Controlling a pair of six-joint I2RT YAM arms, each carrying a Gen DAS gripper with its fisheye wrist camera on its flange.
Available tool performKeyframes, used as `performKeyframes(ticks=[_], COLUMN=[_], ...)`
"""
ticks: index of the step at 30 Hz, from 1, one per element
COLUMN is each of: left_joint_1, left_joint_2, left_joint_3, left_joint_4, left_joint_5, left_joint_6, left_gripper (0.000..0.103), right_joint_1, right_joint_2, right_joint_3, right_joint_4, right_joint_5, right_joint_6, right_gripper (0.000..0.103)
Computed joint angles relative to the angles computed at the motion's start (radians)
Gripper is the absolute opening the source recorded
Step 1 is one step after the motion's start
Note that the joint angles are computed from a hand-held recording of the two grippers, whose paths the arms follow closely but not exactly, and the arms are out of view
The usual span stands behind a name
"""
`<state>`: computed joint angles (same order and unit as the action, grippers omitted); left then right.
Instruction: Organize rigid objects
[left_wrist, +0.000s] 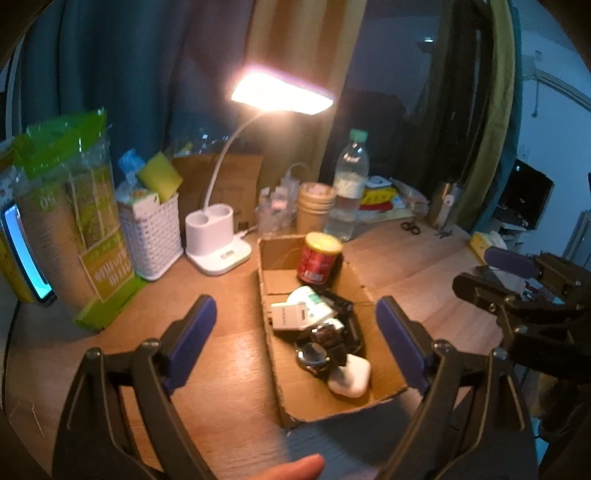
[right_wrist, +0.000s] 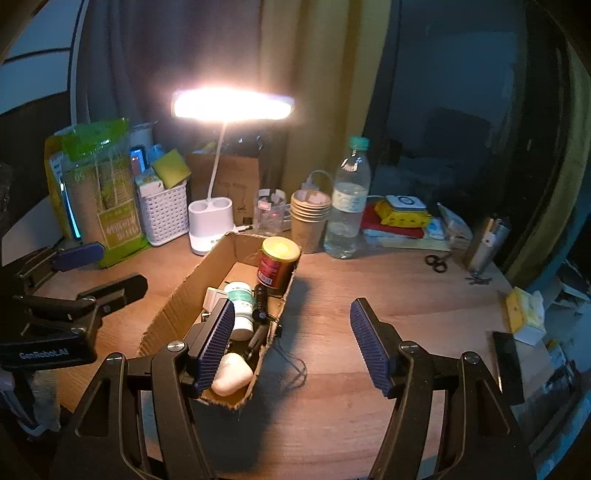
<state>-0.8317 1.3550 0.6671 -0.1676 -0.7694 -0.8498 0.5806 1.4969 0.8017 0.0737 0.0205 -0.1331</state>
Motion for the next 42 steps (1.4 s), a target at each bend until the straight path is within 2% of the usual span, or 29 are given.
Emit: performKeyframes(ticks=[7,12,24,31,32,34,38,42], left_joint_1=[-0.112,-0.207,-0.424,-0.56,-0.58,-0.617,-0.663,-0.698], left_joint_2=[-0.022,-0.03,0.046,0.108,0.122,0.156,0.198,0.245], left_joint_3=[0.052,0.101,0.286,0.431,0.456,0.511,0.577,0.653], left_joint_4=[-0.11,-0.228,-0.526,-0.769,-0.812,-0.921,-1.063,-1.232], left_joint_5=[-0.089,-0.165,-0.315,-0.416,-0.43,-0.455,-0.486,-0.51], left_joint_6=[-0.054,-0.126,-0.316,-0.475,-0.5,-0.578,-0.698,-0.829], left_gripper=[0.09,0.09,0.09,0.09,0.09,0.09,0.09,0.09], right_joint_1=[-0.004,-0.008,0.051,0.152,0.17,0.231,0.339,0.397], right_joint_2=[-0.164,-0.289,-0.672,-0.951,-0.967,-1.012,-1.064,-1.098], right_joint_3=[-0.101,-0.162,-0.268,-0.282,-0.28,-0.277,-0.262,-0.259], right_joint_4=[-0.014,-0.039,-0.218,-0.407,-0.423,-0.457,-0.523,-0.548], right_joint_5=[0.034,0.055,0.177,0.309,0.328,0.398,0.506,0.558], right_joint_6=[0.024,0.043,0.098,0.155,0.16,0.174,0.2,0.216], right_gripper=[0.068,0.068,0.068,0.069,0.074,0.077,0.077,0.077])
